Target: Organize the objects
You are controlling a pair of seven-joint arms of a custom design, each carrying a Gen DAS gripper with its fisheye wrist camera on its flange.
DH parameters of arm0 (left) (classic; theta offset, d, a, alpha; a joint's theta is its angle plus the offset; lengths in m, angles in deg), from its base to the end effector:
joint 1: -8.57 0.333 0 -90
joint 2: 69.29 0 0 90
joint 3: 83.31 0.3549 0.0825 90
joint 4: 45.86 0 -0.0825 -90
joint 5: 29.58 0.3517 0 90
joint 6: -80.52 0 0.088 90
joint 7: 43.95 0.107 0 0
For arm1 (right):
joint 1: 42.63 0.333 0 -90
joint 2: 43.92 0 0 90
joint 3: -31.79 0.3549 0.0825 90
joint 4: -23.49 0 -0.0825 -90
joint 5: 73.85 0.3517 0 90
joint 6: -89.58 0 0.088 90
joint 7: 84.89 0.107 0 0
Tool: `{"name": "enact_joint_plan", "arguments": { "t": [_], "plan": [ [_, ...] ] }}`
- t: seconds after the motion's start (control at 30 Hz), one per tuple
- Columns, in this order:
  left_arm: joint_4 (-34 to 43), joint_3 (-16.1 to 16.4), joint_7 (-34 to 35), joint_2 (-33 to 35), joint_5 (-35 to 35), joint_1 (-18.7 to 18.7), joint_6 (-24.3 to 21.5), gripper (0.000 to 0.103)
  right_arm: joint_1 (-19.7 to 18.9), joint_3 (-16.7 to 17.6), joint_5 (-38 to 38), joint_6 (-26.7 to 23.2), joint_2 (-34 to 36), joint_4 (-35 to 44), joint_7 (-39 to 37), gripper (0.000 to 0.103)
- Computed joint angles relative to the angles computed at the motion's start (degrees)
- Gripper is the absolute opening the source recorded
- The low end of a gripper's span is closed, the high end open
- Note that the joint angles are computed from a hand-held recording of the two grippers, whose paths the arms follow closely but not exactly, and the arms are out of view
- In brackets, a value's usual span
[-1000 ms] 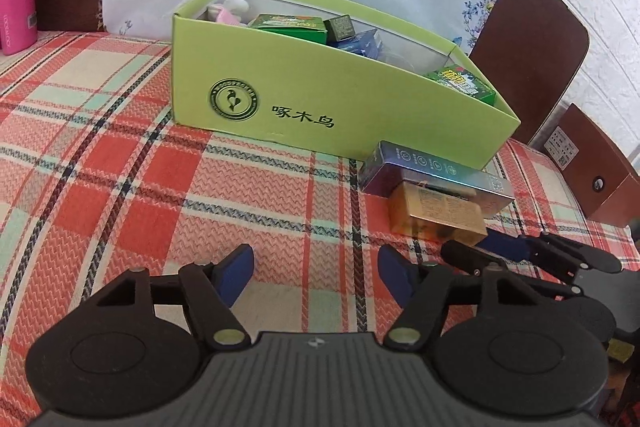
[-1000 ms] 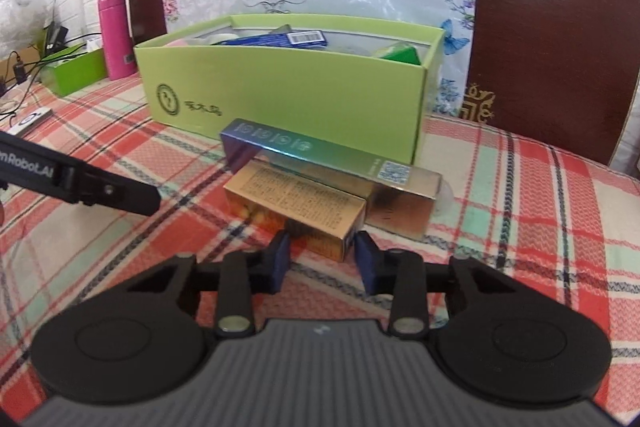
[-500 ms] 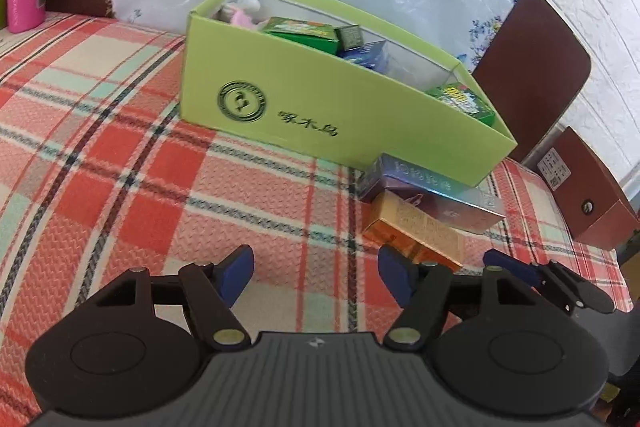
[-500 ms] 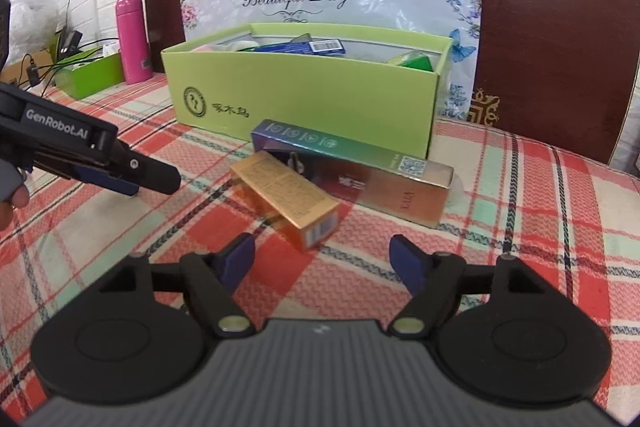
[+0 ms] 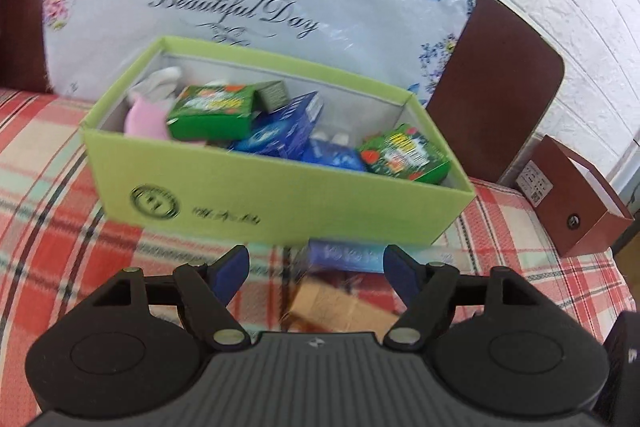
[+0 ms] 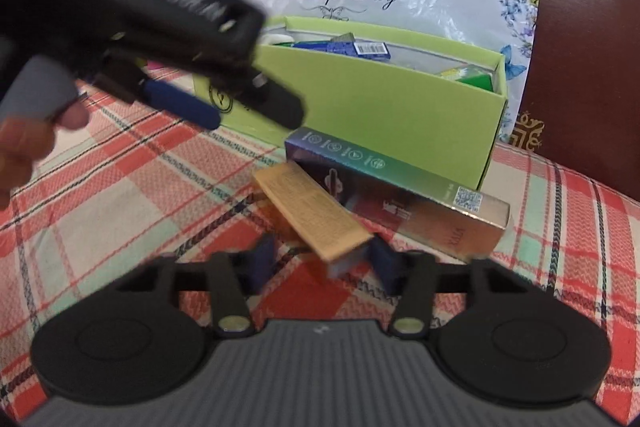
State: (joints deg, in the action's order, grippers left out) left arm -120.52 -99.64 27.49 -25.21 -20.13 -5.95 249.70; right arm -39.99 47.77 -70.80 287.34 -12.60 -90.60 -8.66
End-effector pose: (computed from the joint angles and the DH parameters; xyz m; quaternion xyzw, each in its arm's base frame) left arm 0.7130 -0.3406 0.4488 -0.5724 0.6919 -0.4199 0.1316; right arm 0.6366 0.1759 0.3650 -0.7428 0.4949 -0.2586 0.3694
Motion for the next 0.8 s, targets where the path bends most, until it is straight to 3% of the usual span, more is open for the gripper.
{"name": "enact_joint_plan", "arguments": {
  "t": [0.07,0.17,0.33,0.37,0.4,0.47,0.57,0.67,0.73,0.8],
  "plan": [
    [2.74,-1.22,1.77,1.6,0.06,0.17,-0.58,0.077,-2.01,2.16,-0.85,-0.28,-0.47,-0.88,0.84,0.037],
    [7.84,-2.91,5.62,4.75,-0.07,0.02,-2.14,0.077,-2.56,2.6,-1.74,0.11,-2.04,-3.43,0.98,0.033],
    [17.25,-2.0,9.63,9.57,-1.71,-2.12,-10.72,0.077,-3.32,2.97,-2.33,2.49,-4.6,-8.24,4.01,0.032],
    [17.94,-2.53,10.68,10.05,-2.69,-1.87,-12.14,0.076,-2.91,2.44,-2.19,2.69,-5.11,-8.91,4.78,0.032],
    [17.4,-3.91,12.35,10.18,-4.17,-0.98,-12.89,0.067,-2.62,2.0,-2.17,2.87,-5.6,-9.53,5.53,0.032],
    [11.44,-5.62,14.28,8.33,-6.59,0.89,-7.48,0.062,-1.69,0.84,-2.1,3.16,-6.43,-10.46,6.58,0.032],
    [5.16,-7.5,16.62,5.47,-7.81,3.08,-3.99,0.051,-0.98,-0.09,-2.57,3.4,-7.61,-11.83,7.89,0.032],
    [-1.72,-8.9,18.34,2.08,-8.15,5.12,-0.65,0.035,-1.02,-0.46,-3.49,3.14,-8.26,-12.34,8.92,0.032],
    [-6.57,-8.62,18.0,-0.48,-7.82,5.73,1.12,0.015,-1.08,-0.58,-3.93,3.27,-8.77,-13.01,9.61,0.032],
    [-12.5,-10.42,18.19,-2.59,-8.09,7.82,4.9,0.009,-1.16,-0.61,-4.43,3.88,-9.56,-14.33,10.42,0.032]
  ]
}}
